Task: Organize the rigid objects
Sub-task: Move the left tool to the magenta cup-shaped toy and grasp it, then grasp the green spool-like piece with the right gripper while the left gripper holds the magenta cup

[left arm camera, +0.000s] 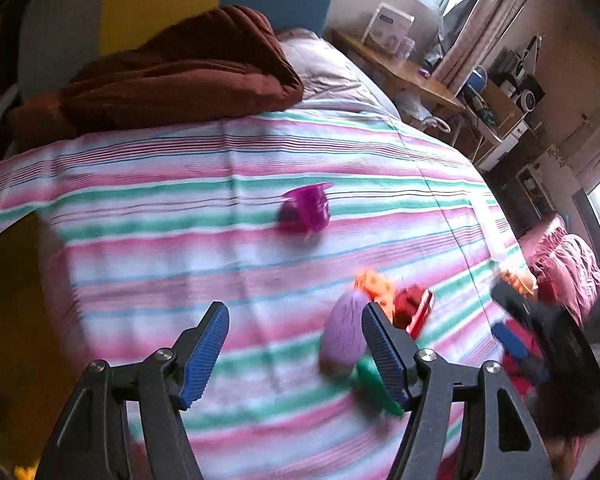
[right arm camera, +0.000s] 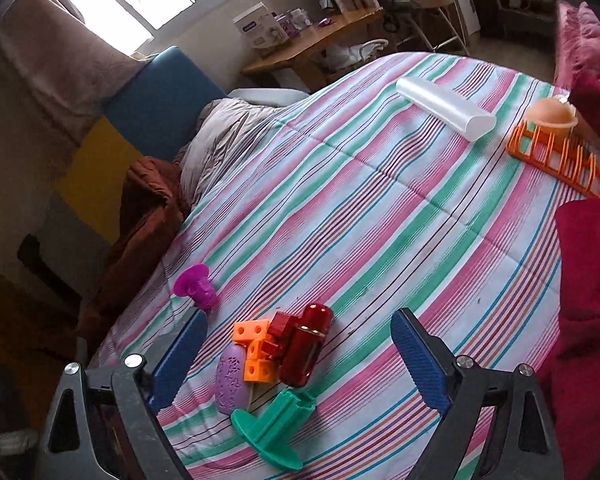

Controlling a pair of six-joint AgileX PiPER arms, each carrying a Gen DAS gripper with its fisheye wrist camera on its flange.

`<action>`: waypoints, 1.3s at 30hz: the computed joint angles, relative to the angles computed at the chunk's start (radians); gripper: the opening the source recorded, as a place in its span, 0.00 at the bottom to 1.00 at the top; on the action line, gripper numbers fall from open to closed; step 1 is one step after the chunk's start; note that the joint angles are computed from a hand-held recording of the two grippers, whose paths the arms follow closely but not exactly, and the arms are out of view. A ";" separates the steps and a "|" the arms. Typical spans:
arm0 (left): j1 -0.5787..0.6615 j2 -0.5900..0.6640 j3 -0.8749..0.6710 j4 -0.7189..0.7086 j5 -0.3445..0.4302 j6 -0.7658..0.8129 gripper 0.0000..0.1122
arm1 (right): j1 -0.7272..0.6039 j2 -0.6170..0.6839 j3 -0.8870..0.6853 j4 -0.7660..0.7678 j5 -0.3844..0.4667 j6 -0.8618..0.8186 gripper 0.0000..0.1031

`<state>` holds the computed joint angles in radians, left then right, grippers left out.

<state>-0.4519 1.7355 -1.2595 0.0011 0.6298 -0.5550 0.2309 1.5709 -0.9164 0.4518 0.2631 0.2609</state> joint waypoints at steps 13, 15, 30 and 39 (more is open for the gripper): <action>0.037 0.429 -0.466 -0.023 0.086 -0.023 0.62 | -0.036 0.028 0.000 0.453 0.077 -0.452 0.93; 0.050 0.473 -0.515 -0.068 0.094 -0.014 0.62 | -0.039 0.031 0.002 0.496 0.090 -0.494 0.93; 0.011 0.296 -0.185 0.106 -0.034 -0.073 0.29 | -0.039 0.047 -0.007 0.493 0.073 -0.500 0.93; -0.072 -0.066 0.207 0.277 -0.145 -0.271 0.29 | -0.015 0.186 -0.135 0.360 0.240 -0.397 0.93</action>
